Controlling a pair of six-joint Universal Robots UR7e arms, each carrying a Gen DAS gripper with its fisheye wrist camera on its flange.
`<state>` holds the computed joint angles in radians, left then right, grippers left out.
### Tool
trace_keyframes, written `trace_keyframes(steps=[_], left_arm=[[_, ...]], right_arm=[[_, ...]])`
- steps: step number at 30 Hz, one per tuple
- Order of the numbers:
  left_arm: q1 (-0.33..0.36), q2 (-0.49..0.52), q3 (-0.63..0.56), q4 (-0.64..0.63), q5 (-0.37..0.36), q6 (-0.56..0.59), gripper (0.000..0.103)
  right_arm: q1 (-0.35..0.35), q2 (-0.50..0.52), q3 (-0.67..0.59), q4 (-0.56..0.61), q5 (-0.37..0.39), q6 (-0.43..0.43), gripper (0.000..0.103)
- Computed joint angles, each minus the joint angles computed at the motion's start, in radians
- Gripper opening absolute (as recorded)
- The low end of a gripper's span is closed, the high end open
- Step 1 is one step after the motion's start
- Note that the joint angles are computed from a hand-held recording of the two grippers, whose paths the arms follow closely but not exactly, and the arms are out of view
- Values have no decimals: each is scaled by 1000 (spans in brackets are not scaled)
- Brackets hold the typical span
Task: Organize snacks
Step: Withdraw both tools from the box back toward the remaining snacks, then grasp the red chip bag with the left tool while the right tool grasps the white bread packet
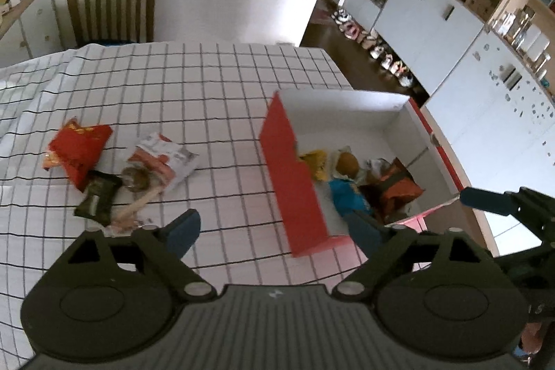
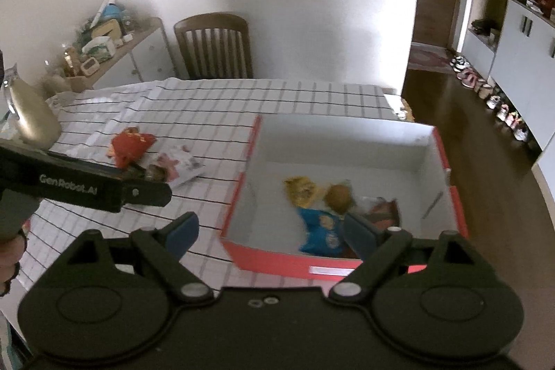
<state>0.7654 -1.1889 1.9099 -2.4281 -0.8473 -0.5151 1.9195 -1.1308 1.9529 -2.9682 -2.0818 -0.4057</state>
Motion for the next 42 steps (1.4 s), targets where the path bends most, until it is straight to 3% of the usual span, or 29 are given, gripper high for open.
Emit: trace_keyframes(steps=[2, 12, 19, 25, 29, 34, 42], left_arm=[[10, -27, 19, -14, 12, 5, 102], [98, -148, 22, 10, 39, 15, 102], [195, -170, -25, 29, 44, 33, 102], [277, -145, -88, 36, 36, 30, 102], [309, -102, -137, 48, 71, 29, 102], [367, -38, -218, 77, 28, -1, 102], [445, 58, -324, 169, -28, -142, 102]], right_arm=[[20, 22, -3, -8, -7, 16, 90], [92, 149, -58, -29, -44, 105, 90], [127, 264, -134, -21, -81, 155, 90], [137, 361, -209, 12, -94, 181, 90], [136, 415, -264, 27, -113, 189, 89], [122, 477, -348, 61, -132, 193, 86], [89, 572, -494, 143, -152, 89, 85]])
